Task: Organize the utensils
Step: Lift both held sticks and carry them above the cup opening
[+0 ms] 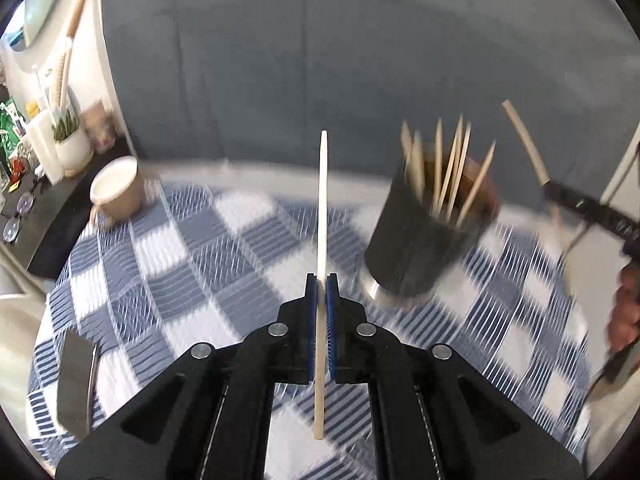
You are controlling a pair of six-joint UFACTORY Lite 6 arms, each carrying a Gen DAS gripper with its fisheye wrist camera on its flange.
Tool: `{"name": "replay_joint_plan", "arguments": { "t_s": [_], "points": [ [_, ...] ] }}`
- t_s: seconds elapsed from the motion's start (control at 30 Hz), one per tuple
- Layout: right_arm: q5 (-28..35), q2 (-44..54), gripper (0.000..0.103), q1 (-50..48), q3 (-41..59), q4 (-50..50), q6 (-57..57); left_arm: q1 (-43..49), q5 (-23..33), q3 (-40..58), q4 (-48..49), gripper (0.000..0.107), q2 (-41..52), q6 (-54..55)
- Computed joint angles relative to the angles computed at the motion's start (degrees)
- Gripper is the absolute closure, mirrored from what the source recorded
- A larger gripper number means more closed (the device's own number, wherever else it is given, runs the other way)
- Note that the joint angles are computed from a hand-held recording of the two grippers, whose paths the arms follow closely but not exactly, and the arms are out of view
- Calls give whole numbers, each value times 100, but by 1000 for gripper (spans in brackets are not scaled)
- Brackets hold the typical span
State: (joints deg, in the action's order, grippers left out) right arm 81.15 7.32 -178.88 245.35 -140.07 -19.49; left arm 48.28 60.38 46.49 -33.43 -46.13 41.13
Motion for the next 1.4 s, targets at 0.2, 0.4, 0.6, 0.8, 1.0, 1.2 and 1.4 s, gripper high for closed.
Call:
{"name": "replay_joint_plan", "arguments": {
  "t_s": [0.2, 0.4, 0.6, 0.8, 1.0, 1.2, 1.4],
  "points": [
    [-473, -1085, 99, 446, -1323, 499, 482, -304, -77, 1104, -1361, 102, 1091, -177],
    [-1177, -1446, 99, 1014, -1575, 178, 577, -1410, -1116, 1240, -2670, 102, 1824, 263],
    [-1673, -1577, 98, 1267, -1444, -215, 725, -1993, -1772, 796, -4312, 102, 2205, 1723],
    [-2463, -1416, 98, 1226, -804, 306, 386, -2383, -1972, 626, -4994, 102, 2498, 2832],
    [-3201, -998, 98, 1439, 87, 288, -2, -2485, -1931, 433, -5407, 102, 2866, 3741],
    [-3701, -741, 98, 1646, 705, 100, -316, -2318, -1686, 314, -5692, 102, 2900, 4386],
    [-4122, -391, 98, 1762, 1287, 126, -520, -2271, -1663, -122, -5995, 102, 2476, 5125]
  ]
}}
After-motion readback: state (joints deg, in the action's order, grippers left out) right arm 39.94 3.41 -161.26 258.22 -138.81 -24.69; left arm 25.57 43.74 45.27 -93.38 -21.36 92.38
